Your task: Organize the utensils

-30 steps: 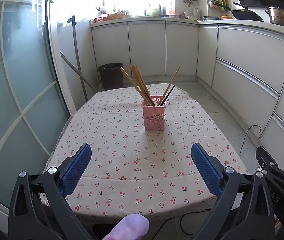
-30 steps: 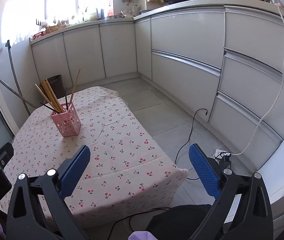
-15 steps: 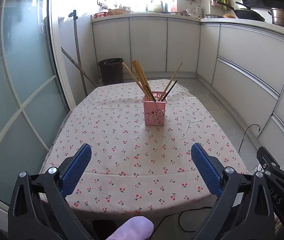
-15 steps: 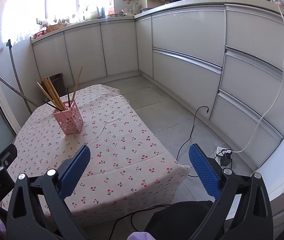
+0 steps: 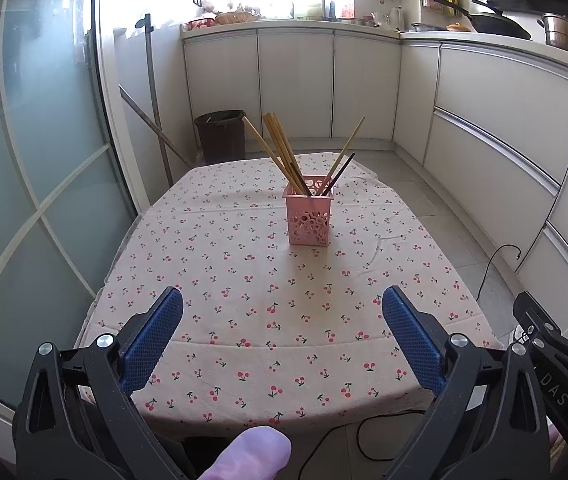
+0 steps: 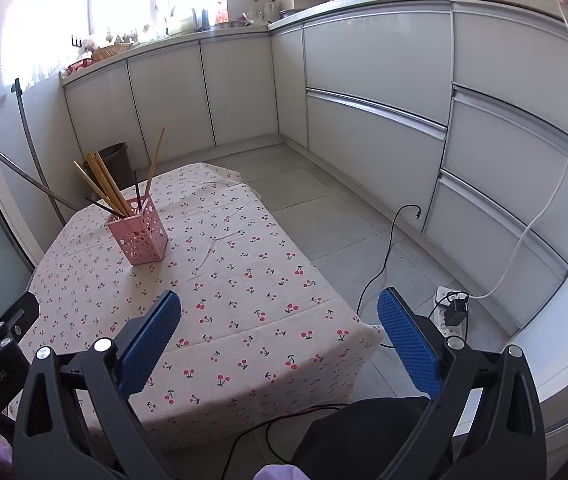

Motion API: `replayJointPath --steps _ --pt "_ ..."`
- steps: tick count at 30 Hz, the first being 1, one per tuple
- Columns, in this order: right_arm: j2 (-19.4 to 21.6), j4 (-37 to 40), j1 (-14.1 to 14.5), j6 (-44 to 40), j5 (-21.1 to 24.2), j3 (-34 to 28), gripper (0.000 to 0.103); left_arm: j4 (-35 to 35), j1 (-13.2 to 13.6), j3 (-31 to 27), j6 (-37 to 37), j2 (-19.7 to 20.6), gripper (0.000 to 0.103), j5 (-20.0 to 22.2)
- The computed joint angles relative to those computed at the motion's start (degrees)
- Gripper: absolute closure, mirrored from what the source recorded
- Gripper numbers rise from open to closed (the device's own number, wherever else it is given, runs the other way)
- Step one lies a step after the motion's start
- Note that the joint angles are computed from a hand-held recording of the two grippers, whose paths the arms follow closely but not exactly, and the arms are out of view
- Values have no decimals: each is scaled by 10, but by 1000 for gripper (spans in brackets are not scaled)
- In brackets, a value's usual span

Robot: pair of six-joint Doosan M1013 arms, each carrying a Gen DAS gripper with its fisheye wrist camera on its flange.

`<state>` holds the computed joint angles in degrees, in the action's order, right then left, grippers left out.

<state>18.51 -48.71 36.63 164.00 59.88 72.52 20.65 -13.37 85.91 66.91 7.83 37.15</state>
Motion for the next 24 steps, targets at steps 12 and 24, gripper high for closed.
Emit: replayJointPath --steps 12,24 --pt "2 8 -1 -7 0 -2 7 -4 1 -3 -1 3 7 7" --pt "4 12 1 -14 2 -6 7 -1 0 -5 -5 6 7 12"
